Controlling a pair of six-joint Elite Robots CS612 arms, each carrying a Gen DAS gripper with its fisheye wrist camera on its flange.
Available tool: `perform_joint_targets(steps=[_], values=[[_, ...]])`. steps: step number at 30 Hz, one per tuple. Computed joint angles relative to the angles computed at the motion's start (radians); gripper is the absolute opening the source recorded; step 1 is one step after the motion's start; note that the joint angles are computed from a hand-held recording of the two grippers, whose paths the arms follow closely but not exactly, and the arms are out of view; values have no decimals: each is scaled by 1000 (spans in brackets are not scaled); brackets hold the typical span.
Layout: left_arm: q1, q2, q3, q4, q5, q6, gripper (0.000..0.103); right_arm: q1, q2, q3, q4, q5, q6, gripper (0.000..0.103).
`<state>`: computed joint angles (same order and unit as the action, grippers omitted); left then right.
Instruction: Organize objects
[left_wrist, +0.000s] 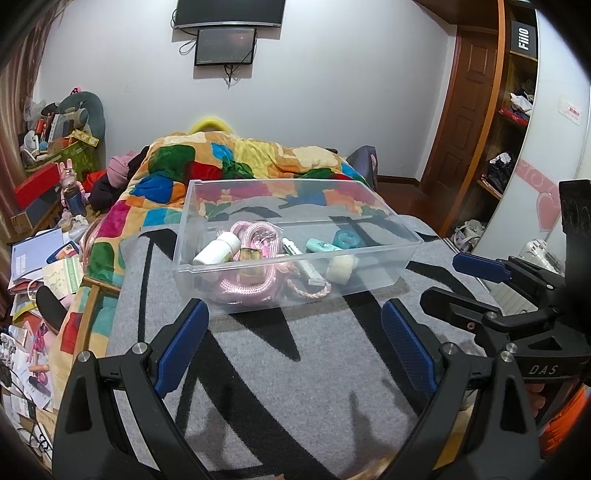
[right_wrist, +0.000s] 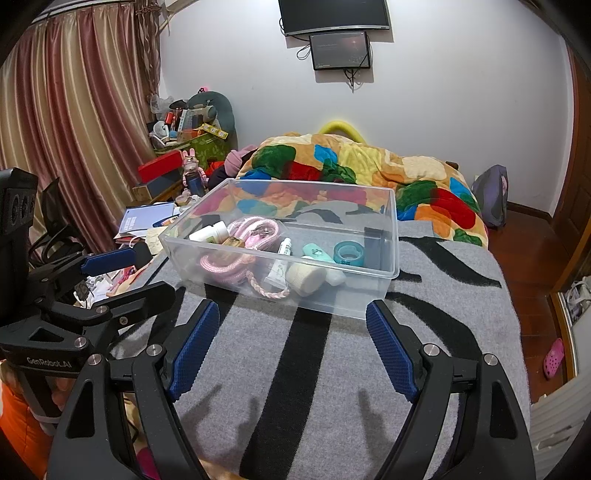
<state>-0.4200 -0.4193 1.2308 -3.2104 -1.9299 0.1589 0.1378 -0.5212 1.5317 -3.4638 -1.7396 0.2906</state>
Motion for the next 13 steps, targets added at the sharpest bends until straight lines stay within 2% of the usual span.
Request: perform_joint_targets(steps=[13], values=[[1, 2, 0, -7, -2, 4, 96, 0, 0, 3, 4, 1, 7, 79]])
